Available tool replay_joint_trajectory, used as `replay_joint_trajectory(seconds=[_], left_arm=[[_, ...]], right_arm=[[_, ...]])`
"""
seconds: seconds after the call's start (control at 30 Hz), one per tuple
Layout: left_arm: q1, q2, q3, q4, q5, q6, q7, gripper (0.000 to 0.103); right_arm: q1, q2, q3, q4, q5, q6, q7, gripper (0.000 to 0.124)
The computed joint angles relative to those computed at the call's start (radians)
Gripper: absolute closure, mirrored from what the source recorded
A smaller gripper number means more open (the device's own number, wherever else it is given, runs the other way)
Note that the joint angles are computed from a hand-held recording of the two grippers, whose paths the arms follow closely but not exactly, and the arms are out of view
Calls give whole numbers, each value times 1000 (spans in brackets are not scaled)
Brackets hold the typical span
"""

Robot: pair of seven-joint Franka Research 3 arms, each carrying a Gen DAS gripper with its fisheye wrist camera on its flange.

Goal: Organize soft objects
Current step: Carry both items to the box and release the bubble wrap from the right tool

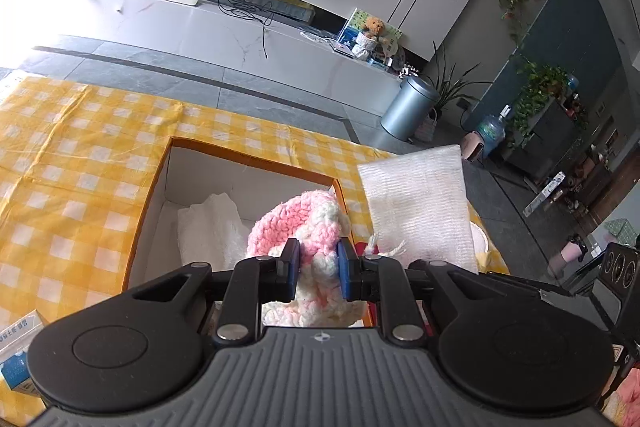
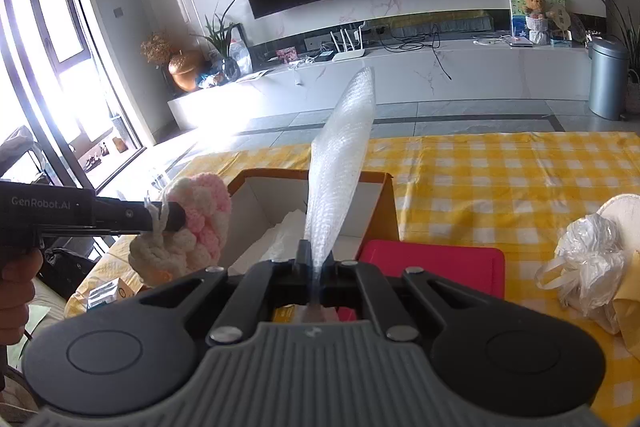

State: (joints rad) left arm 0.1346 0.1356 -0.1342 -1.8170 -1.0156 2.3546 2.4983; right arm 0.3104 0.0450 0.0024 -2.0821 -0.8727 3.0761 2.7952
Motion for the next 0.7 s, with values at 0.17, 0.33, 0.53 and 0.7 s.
replay_joint_trajectory(seconds=[0.17,0.33,0.53,0.7], left_arm=[[20,23,3,-5,-34,-16,31,81],[40,44,3,3,-42,-46,22,81],[54,56,-1,11,-29,-50,3,81],[62,58,-2,13,-26,-47,-14,81]], right_arm=[[41,55,14,71,58,-128,-118,124],[94,132,6,165,88,-257,-207,124],[206,271,-38,362,24,-530,-262,123],[255,354,-55,461,0,-683,-310,123]])
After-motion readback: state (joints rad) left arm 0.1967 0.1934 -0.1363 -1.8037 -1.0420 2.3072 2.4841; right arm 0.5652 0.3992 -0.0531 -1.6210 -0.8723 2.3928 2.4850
